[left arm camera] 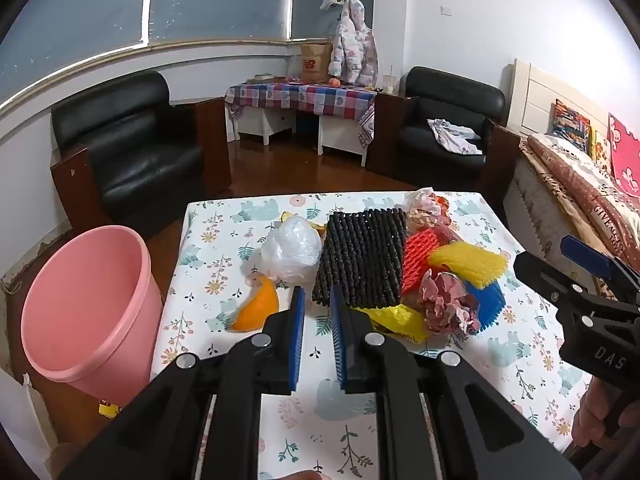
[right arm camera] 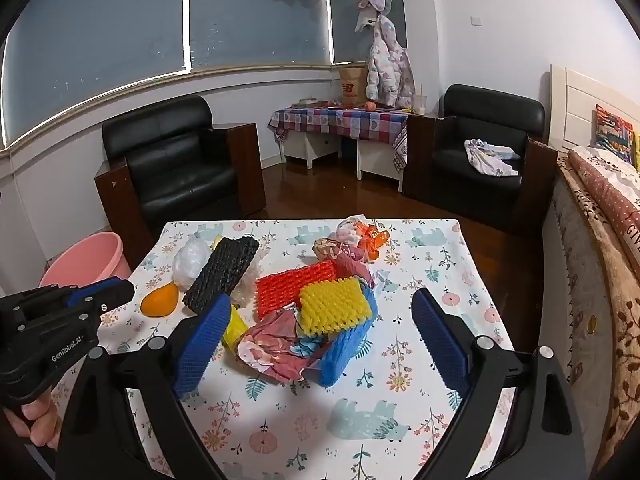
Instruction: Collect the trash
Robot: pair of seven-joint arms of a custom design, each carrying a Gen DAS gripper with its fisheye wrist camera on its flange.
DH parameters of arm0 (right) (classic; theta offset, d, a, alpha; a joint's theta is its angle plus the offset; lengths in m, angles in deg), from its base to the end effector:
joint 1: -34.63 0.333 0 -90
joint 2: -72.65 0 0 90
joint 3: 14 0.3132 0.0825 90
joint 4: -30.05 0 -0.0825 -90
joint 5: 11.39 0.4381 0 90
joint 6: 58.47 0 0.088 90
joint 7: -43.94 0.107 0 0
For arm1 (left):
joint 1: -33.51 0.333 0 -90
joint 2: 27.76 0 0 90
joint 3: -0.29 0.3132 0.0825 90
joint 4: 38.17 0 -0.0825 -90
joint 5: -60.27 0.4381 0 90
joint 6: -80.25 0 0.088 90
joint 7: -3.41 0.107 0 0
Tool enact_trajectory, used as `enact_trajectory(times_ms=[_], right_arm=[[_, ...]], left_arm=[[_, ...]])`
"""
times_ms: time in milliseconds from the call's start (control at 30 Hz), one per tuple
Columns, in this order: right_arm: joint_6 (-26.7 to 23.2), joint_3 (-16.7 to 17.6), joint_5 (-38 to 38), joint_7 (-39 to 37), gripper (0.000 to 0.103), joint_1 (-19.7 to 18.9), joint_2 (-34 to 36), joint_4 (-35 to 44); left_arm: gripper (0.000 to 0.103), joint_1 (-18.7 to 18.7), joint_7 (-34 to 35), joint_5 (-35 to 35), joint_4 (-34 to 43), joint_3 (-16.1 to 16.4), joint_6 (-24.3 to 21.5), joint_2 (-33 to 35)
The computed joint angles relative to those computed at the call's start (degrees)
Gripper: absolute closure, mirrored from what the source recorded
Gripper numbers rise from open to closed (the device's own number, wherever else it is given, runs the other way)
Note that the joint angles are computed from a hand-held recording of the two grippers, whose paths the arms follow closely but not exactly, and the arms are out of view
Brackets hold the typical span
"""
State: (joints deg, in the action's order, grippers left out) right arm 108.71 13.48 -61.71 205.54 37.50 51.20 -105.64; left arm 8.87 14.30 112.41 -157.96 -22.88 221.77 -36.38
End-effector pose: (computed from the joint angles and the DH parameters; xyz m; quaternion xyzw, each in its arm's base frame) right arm 0.4296 0.3238 0.5041 -0.6521 0.5805 -0.2976 0.3862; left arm 0.3987 -0.4551 0.5174 -0.6169 0.6537 -0.3297 0.2888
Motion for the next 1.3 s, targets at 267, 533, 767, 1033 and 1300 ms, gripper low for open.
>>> enact_trajectory(times_ms=[267, 533, 767, 1033, 1300], right_arm=[[-0.22, -0.12, -0.66, 0.31, 0.011, 0.1, 0.15, 0.26], [-0.41, -0.52, -1.2, 0.67, 0.011, 0.56, 0.32, 0.37], [-0.64, -0.81, -1.71, 1.06, 0.011, 0.91, 0.48, 0.45], [-0.78, -1.27, -2.31, 1.43, 0.011, 1.43, 0.69, 0.52], [-0.99, -1.61, -2.65, 1.67, 0.011, 1.88, 0.7, 0.48]], left_arm=[[0.091, -0.22, 0.45, -0.46, 0.13, -0.03, 0.48, -0.01], [0.091, -0.07, 0.04, -0.64, 0.01, -0.02, 0.02, -0.04], [0.091, -0.11, -0.03, -0.65, 0.02, 0.0, 0.07, -0.03], [0.091, -0.18, -0.49, -0.13, 0.23, 0.21, 0.29, 0.58], [0.091, -0.19, -0.46, -0.18, 0.17, 0.27, 0.4, 0.53]])
